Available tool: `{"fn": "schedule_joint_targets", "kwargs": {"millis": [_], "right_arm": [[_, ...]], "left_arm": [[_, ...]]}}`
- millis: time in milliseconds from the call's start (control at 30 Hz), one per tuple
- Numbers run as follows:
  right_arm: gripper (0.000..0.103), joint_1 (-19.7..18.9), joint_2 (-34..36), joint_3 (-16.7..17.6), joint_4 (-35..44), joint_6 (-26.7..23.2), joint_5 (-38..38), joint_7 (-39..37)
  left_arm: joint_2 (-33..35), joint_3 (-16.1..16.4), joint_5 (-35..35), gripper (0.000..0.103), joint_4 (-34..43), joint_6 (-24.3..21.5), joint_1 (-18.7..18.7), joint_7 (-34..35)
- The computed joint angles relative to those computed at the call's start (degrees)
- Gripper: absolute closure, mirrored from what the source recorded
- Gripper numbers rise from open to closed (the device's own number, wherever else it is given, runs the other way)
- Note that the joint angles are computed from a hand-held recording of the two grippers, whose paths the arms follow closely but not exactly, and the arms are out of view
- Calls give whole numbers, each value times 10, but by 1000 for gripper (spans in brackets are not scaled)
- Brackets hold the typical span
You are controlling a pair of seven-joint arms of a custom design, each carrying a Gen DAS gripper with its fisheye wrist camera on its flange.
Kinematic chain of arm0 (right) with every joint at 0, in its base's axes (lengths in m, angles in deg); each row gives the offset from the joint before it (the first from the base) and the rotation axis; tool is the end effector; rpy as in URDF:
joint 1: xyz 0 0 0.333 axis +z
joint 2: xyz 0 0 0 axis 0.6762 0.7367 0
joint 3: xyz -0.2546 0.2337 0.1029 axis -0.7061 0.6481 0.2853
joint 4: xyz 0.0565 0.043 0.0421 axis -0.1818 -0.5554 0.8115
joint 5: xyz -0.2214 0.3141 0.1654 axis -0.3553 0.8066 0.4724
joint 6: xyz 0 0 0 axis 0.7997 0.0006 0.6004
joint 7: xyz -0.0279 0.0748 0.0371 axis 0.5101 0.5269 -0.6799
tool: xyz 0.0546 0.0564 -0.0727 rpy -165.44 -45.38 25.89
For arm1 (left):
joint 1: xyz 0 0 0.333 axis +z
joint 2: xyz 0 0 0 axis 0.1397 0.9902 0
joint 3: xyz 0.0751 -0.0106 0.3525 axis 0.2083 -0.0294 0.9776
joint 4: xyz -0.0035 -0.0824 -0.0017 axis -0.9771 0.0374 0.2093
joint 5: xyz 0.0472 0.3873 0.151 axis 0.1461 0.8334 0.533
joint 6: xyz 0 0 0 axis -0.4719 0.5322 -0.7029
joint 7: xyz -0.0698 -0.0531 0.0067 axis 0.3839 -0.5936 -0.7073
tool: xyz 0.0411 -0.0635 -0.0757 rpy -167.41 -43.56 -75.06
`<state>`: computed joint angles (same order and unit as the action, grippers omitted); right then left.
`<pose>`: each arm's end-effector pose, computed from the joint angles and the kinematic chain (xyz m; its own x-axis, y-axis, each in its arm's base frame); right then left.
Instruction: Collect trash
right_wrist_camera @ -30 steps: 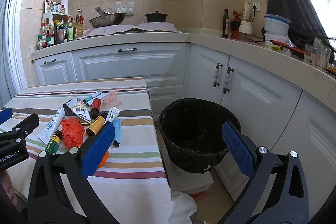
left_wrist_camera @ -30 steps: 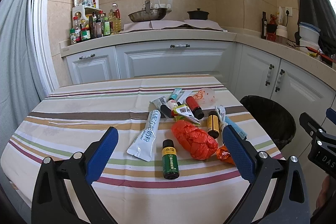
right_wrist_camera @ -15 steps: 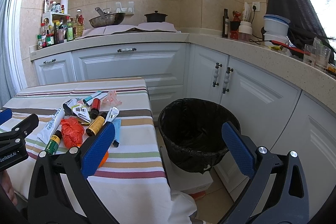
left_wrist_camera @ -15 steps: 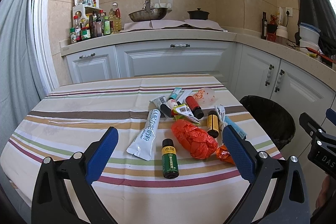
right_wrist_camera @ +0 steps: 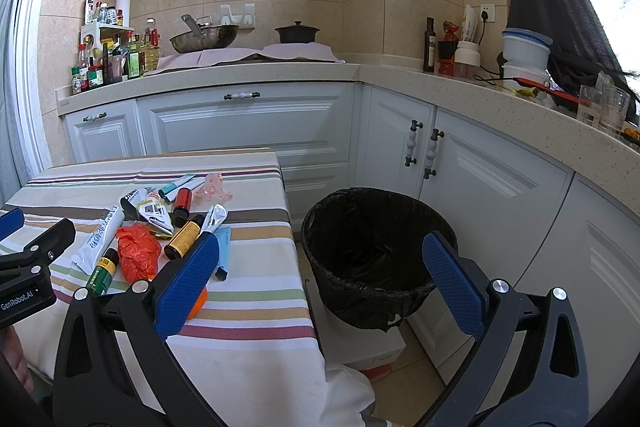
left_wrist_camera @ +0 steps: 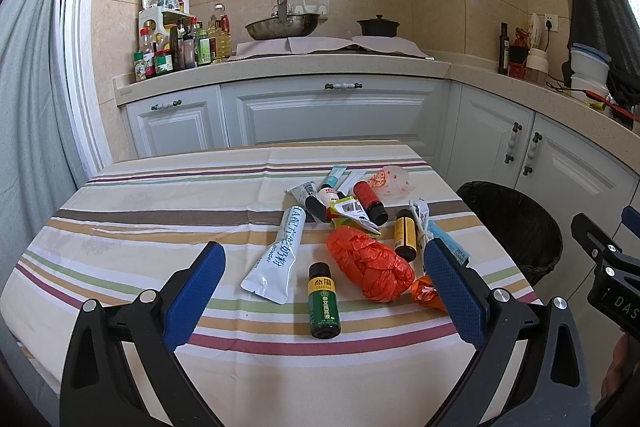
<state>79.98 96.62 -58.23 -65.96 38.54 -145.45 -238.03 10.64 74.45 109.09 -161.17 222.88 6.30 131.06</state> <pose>0.6161 0.4185 0.4787 -0.4042 -0.9139 0.0368 -0.3937 0.1375 -0.9089 0.6961 -0.1876 0.4774 -0.3263 -0.9450 -0.0228 -0.4522 0.1773 -0.8741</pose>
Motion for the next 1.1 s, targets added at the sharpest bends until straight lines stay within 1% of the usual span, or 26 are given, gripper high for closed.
{"fn": "schedule_joint_targets", "kwargs": {"millis": [133,267,367,633,800,933,1000,1033,1100], "right_arm": [[3,0,0,0,-1,0,0,0],[3,0,-1,0,-1,0,0,1],[3,0,-1,0,-1,0,0,1],[3,0,-2,0,-3,0,-1,2],[3,-1,-1,1,-2,-1,0,1],[3,0,0,1,1,-1,1,-1],[3,0,1,1,4,-2,3,-2],[3,0,1,0,4,-2,3,-2],[4,0,1,-1,1,1,3,0]], "left_arm": [[0,3,0,6,-1,1,-2,0],[0,-3,-1,6,0,-1,3,2],[0,3,-1,6,-2,2,-2,1],[0,-3,-2,6,-1,0,2,3],[-1,4,-1,6,-4,2,-4,0],[0,-3,-1,6,-2,0,2,2],[0,-2,-1,6,-3,1,1,2],[0,7,-1,6,-5,4,-6,0],[0,4,-1,6,-4,3,-4,0]]}}
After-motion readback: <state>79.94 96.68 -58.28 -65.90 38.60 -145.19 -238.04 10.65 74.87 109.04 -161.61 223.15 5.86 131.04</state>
